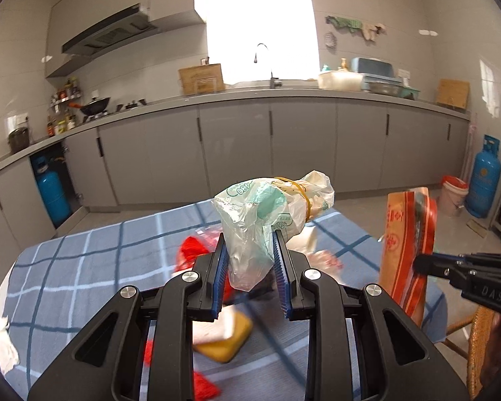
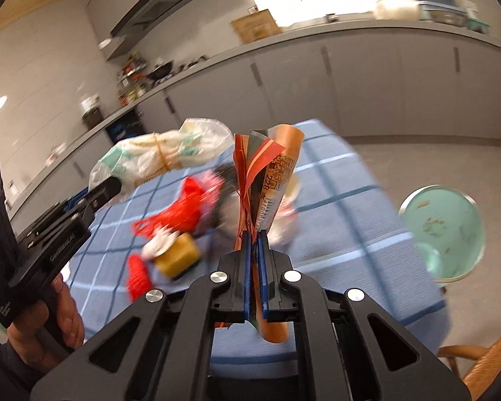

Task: Collect trash
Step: 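Carry both items to the green basin and open both grippers to drop them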

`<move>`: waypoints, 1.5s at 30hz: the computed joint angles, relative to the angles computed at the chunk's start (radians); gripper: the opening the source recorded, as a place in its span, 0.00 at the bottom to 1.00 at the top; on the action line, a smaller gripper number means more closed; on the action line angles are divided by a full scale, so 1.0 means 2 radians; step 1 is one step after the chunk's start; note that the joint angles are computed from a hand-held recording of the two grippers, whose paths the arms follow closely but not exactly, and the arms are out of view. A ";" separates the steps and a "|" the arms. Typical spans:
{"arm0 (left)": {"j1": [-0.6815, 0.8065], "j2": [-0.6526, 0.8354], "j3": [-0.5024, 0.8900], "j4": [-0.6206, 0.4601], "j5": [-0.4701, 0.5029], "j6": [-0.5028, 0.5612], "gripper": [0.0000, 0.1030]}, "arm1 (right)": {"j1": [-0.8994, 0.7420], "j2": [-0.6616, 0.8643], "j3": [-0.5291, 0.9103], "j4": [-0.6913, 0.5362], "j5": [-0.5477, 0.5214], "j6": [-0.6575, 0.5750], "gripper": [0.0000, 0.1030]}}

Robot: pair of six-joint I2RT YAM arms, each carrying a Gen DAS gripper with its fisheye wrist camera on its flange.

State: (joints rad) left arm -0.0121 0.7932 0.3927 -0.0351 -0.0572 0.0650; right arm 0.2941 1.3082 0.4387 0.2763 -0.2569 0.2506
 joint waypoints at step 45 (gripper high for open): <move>-0.266 0.734 0.521 0.041 -0.022 -0.032 0.48 | -0.304 0.510 0.353 0.046 -0.006 -0.105 0.17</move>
